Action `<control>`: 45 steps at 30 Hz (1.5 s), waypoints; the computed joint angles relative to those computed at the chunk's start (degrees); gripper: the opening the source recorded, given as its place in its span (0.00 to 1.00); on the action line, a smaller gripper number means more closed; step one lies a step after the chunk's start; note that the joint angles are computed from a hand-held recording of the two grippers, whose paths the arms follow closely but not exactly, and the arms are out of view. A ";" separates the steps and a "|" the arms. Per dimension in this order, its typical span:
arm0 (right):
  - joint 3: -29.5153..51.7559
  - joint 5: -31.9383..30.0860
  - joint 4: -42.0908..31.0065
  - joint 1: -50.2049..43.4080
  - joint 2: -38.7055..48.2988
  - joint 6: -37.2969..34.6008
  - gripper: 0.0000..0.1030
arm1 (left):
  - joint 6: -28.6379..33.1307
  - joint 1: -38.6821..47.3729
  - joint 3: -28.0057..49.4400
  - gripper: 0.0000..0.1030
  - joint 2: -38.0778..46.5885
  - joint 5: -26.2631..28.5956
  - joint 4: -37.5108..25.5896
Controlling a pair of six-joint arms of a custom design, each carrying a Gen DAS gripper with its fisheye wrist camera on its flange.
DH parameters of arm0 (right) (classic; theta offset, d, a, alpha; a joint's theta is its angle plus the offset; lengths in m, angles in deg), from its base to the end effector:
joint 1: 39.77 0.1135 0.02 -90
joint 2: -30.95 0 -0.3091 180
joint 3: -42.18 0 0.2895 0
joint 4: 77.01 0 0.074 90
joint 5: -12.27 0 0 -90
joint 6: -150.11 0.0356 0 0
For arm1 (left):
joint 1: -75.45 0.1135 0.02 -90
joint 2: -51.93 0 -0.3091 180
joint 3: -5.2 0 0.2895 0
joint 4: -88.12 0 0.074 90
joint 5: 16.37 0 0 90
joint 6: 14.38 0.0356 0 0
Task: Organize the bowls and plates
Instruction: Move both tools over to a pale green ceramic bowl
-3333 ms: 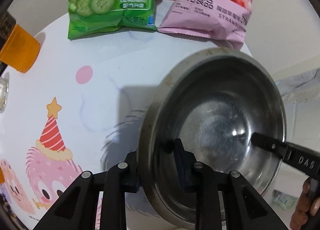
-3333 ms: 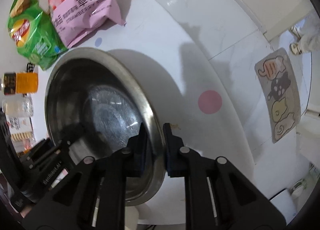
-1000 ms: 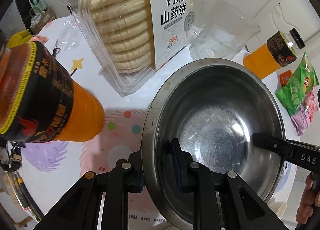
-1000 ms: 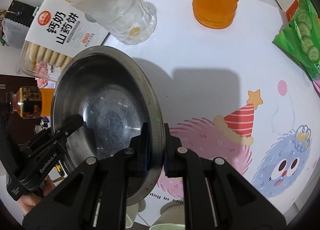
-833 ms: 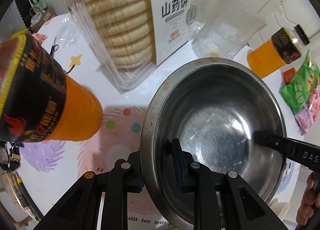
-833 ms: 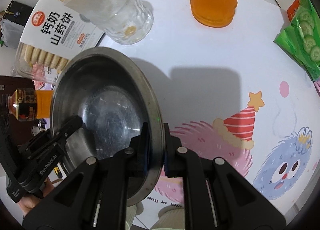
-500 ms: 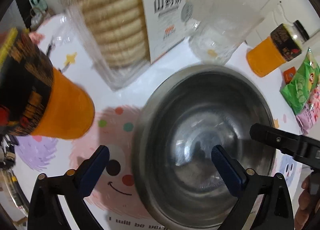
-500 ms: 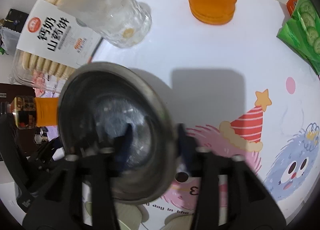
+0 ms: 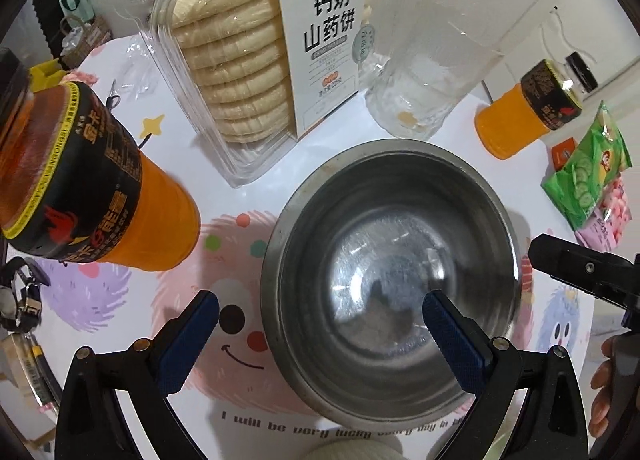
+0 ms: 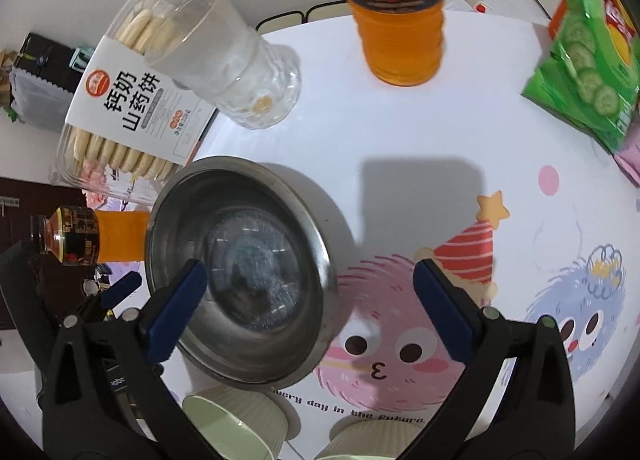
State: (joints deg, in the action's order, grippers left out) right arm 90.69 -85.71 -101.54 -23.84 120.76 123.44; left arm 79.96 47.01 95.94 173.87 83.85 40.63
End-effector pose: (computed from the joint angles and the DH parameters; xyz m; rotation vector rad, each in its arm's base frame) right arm 0.2690 0.0819 0.1319 1.1084 2.6310 0.5432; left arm 0.3949 -0.2211 0.1189 0.8630 2.8410 -0.3210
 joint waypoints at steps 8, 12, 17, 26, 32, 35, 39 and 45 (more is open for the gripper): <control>-2.38 -0.16 -2.26 3.85 -5.87 3.03 1.00 | 2.58 1.43 -5.73 1.00 -6.79 1.62 -0.66; -2.69 1.14 -4.67 7.76 -9.52 4.42 1.00 | 5.03 3.04 -10.23 1.00 -11.52 2.60 -1.59; -2.47 3.05 -7.75 16.40 -12.53 6.33 1.00 | 8.93 7.00 -19.23 1.00 -18.27 4.36 -1.42; -4.24 2.14 1.32 27.52 -5.97 11.97 1.00 | 15.91 10.87 -31.19 1.00 -22.90 5.47 -0.82; -2.48 2.07 3.47 29.00 -1.98 11.34 1.00 | 15.89 10.34 -33.19 1.00 -22.49 4.41 0.36; -1.86 1.49 3.95 28.95 -0.94 11.26 1.00 | 15.64 10.34 -33.25 1.00 -22.18 4.44 0.69; -0.99 1.31 4.28 28.50 -0.30 9.57 1.00 | 15.16 10.78 -32.74 1.00 -21.74 4.27 0.86; -1.49 -2.74 9.98 26.69 2.19 7.37 0.98 | 13.86 11.33 -32.40 1.00 -20.52 4.38 1.15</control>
State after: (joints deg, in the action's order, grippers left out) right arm 89.20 -88.45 -91.56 2.85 122.95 130.81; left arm 93.82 58.33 63.54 153.36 88.23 41.78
